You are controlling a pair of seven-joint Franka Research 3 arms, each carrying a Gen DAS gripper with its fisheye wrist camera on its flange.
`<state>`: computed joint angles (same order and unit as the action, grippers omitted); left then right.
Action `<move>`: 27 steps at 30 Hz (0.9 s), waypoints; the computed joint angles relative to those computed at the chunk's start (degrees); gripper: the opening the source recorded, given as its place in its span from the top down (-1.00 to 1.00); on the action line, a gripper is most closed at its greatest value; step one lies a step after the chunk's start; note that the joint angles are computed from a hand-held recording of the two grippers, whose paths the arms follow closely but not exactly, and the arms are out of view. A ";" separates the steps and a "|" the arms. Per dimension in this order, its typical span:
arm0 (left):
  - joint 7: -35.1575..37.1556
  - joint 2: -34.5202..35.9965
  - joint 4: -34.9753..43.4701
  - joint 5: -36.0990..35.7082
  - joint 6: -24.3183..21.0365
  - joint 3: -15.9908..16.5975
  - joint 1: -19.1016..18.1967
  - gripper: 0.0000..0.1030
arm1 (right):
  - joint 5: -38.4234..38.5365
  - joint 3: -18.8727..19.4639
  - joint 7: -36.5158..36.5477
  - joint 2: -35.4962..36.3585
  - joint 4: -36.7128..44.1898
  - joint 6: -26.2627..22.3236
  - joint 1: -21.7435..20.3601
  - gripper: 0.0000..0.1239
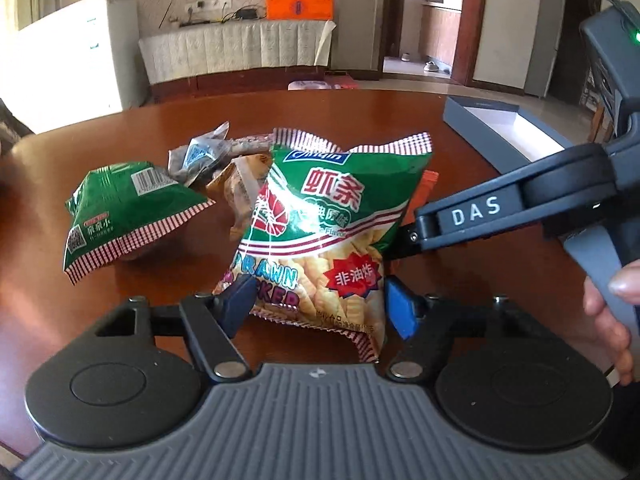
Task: Organize snacks
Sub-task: 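Close left tool on the green chip bag while right tool closes on the orange candy bar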
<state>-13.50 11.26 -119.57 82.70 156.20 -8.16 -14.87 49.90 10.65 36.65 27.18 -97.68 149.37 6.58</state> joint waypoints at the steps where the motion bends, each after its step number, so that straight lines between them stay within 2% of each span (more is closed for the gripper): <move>1: -0.79 -0.18 -0.05 0.54 -0.26 0.07 -0.09 -0.50 | -0.12 -0.05 0.31 0.19 0.04 1.27 0.52 0.23; 2: -0.91 -0.40 0.02 0.93 -0.78 0.05 -0.18 -0.58 | -0.55 -0.26 1.02 0.12 -0.29 2.82 1.18 0.23; 3: -0.83 -0.54 0.17 1.46 -1.83 -0.07 -0.44 -0.81 | -1.11 -0.35 1.39 0.15 -0.44 4.25 1.70 0.23; 4: -0.38 -0.50 0.52 2.03 -3.37 -0.26 -0.81 -0.92 | -1.99 -0.46 1.76 0.49 -0.10 5.29 2.16 0.24; 10: 5.22 2.66 4.63 1.16 -3.85 -0.20 -0.90 -0.93 | -6.49 0.05 3.92 2.94 2.16 9.55 3.45 0.33; 11: 5.28 3.06 4.96 0.75 -3.81 0.00 -0.99 -0.91 | -7.22 0.24 3.99 3.17 2.36 9.93 3.49 0.35; 12: 4.81 3.37 5.14 0.83 -2.47 0.32 -0.79 -0.79 | -7.85 0.45 4.16 3.60 2.89 10.02 3.46 0.37; 13: 4.01 3.53 5.20 1.18 -1.46 0.64 -0.70 -0.52 | -8.35 0.75 4.05 3.91 3.29 10.00 3.31 0.39; 15: 3.46 3.49 5.27 1.62 -2.15 1.00 -1.09 -0.26 | -9.77 0.91 3.90 4.19 3.70 10.15 3.36 0.40; 18: 0.40 2.62 4.17 3.64 1.09 1.48 -0.38 -0.22 | -10.42 1.77 2.42 3.59 3.13 9.39 2.49 0.43; 21: -0.95 2.10 3.46 6.01 1.78 1.23 -0.27 -0.21 | -10.41 2.21 0.51 2.91 2.45 8.80 1.95 0.44; 23: -1.83 1.41 2.70 6.20 1.38 0.94 -0.11 -0.09 | -9.37 2.67 -0.70 2.48 2.24 8.03 1.21 0.50; 26: -8.73 0.14 1.55 9.76 3.17 1.04 1.04 -0.04 | -8.15 2.67 -2.32 1.74 1.77 6.66 0.51 0.55; 27: -8.96 -0.09 1.23 9.48 2.68 0.82 1.26 -0.03 | -8.22 2.34 -2.70 1.51 1.33 7.00 0.82 0.57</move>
<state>-22.45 11.17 -118.34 92.18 158.89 -7.34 -13.61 41.68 12.99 33.95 28.69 -96.35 156.37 7.40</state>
